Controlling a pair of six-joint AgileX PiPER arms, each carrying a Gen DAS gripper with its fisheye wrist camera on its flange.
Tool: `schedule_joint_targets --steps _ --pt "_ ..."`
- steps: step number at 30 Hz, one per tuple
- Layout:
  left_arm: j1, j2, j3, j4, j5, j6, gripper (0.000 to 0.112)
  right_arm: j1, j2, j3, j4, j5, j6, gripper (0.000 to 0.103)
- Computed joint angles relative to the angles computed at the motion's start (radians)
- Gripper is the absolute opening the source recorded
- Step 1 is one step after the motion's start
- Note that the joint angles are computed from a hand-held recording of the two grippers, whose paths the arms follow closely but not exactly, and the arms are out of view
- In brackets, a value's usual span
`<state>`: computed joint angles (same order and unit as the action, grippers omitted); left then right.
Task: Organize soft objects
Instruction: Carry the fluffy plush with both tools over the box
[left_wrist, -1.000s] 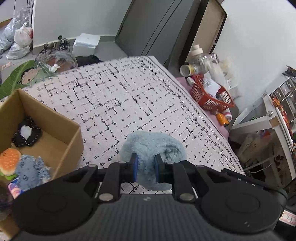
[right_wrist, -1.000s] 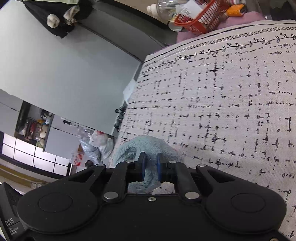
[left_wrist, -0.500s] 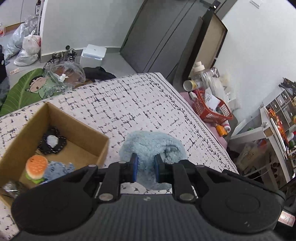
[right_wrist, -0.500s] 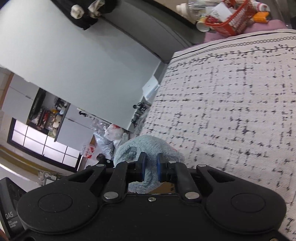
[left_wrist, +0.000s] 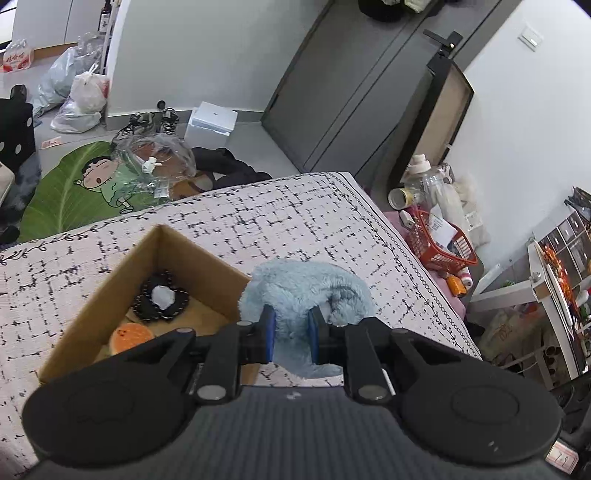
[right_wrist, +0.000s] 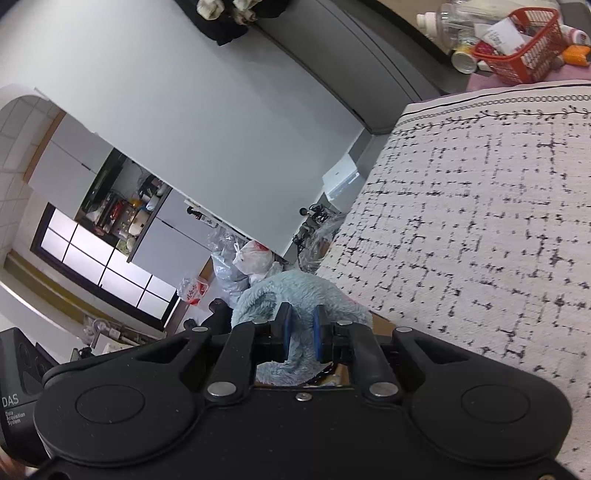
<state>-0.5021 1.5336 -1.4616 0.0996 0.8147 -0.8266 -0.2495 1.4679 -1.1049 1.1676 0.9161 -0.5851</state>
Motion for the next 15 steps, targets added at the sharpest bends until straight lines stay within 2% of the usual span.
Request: schedule_joint_targets --steps 15 --pt "0.192 -0.051 0.142 -0.224 -0.071 0.239 0.016 0.208 -0.02 0.047 -0.052 -0.203 0.032 0.013"
